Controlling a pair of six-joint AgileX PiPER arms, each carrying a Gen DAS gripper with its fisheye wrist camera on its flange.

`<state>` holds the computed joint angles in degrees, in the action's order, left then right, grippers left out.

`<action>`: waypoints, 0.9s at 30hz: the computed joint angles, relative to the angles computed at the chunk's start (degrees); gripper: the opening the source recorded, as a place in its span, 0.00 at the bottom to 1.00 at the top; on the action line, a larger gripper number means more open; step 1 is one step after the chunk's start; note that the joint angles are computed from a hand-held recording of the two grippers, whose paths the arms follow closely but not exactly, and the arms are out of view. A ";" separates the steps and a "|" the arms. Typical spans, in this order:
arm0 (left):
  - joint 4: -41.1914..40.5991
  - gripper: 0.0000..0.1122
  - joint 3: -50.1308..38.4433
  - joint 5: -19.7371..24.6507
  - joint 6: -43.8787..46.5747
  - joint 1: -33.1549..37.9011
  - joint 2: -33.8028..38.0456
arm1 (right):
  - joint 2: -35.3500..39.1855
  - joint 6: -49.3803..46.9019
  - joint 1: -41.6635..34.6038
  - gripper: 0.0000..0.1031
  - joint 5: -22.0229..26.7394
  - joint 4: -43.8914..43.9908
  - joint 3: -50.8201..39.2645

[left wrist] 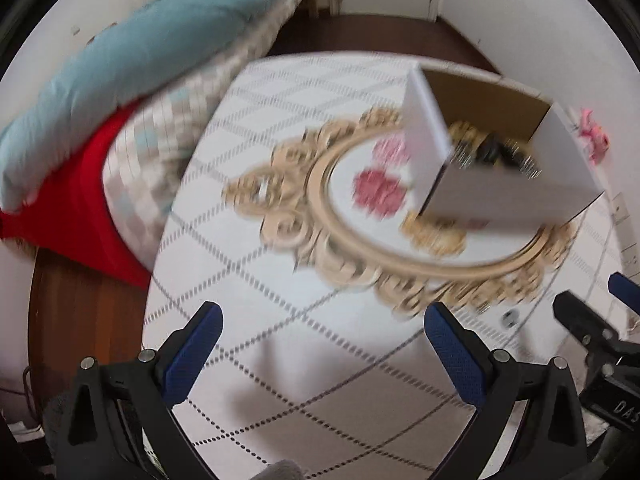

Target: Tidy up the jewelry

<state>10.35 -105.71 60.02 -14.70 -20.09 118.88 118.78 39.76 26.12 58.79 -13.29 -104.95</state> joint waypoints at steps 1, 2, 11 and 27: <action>0.45 0.92 1.86 -0.88 -0.37 0.21 -0.21 | 0.28 0.20 0.43 0.91 -1.36 0.59 1.08; 0.19 0.92 3.56 -1.79 -0.20 0.58 -0.54 | 0.47 0.49 0.74 0.82 -2.28 0.86 1.79; 0.32 0.92 9.57 -5.15 -0.06 1.82 -1.60 | 3.10 2.21 4.17 0.50 -7.75 0.88 3.82; -5.02 0.91 7.81 -6.48 2.98 -0.75 -2.41 | -3.71 11.21 2.67 0.13 -13.91 -5.42 14.31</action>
<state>5.33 -97.90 53.55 -11.72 -20.84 116.47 115.07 50.98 28.79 44.88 -18.70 -90.63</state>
